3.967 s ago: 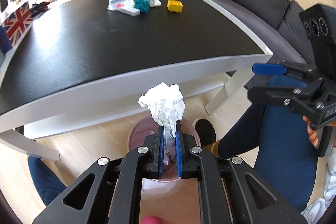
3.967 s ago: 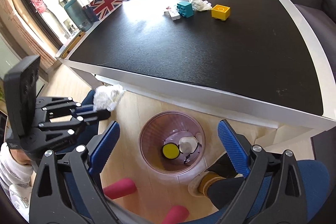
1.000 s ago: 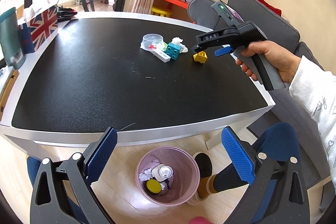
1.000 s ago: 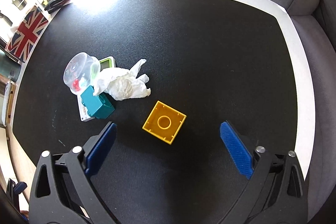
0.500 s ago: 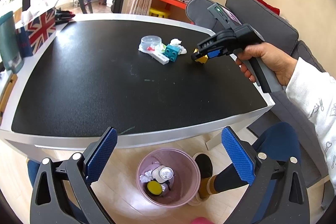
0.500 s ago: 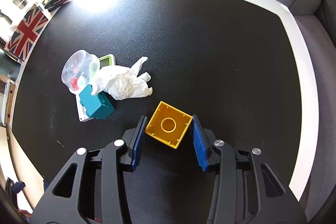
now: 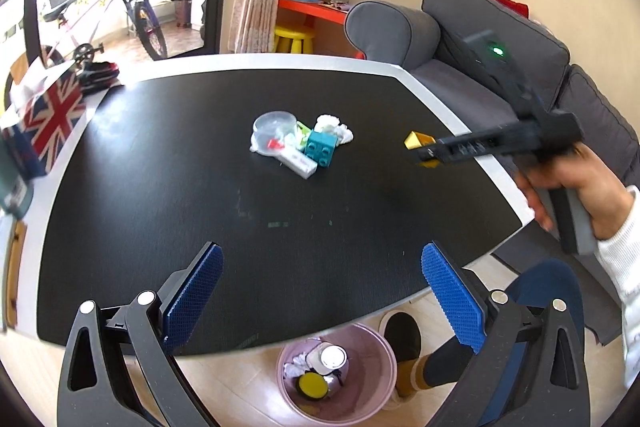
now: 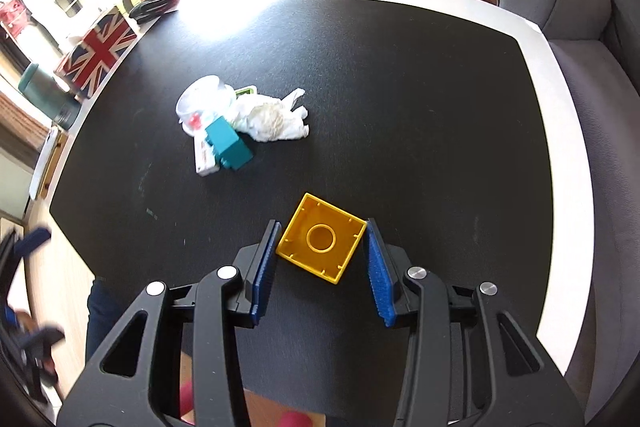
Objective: Collect trash
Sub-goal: 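Close the right tool on the yellow toy block and lift it, then grasp the teal toy block with the left tool while the right tool holds the yellow block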
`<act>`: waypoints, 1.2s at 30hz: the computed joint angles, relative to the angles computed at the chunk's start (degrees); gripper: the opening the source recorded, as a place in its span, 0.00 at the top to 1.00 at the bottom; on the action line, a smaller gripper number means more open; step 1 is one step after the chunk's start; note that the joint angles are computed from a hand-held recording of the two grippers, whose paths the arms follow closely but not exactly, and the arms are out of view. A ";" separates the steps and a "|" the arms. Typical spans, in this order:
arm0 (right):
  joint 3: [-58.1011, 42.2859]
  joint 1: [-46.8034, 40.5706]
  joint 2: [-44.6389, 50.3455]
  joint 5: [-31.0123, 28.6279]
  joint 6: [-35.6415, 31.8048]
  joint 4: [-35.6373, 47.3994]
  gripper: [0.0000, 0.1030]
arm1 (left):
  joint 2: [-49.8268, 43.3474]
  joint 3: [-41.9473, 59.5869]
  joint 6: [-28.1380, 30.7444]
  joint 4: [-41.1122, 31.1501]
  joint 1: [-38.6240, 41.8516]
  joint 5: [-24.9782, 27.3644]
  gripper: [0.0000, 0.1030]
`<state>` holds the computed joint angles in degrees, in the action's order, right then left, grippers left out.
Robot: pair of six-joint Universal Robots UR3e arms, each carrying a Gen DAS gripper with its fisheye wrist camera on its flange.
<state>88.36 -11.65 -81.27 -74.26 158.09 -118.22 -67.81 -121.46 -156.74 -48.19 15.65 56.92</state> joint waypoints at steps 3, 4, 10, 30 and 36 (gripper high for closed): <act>2.16 -1.11 -2.08 0.68 -1.44 0.29 0.60 | -5.60 4.16 -1.58 2.72 -3.39 2.20 0.07; 2.85 -1.51 -2.69 0.69 -1.98 0.45 0.60 | -7.07 5.25 -1.95 3.40 -4.19 2.58 0.07; 5.97 -3.95 -5.39 1.63 -4.35 1.41 0.60 | -19.47 14.41 -2.67 6.64 -9.38 4.01 0.07; 5.07 -7.26 -3.82 3.14 -7.33 2.84 0.60 | -41.24 28.96 1.57 15.49 -16.71 8.80 0.21; 4.64 -7.67 -2.00 3.66 -7.62 2.16 0.60 | -43.72 31.21 0.57 16.86 -17.21 9.18 0.34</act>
<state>93.00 -19.32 -83.26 -70.60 150.47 -116.06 -111.53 -90.25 -156.17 -31.33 -1.56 66.10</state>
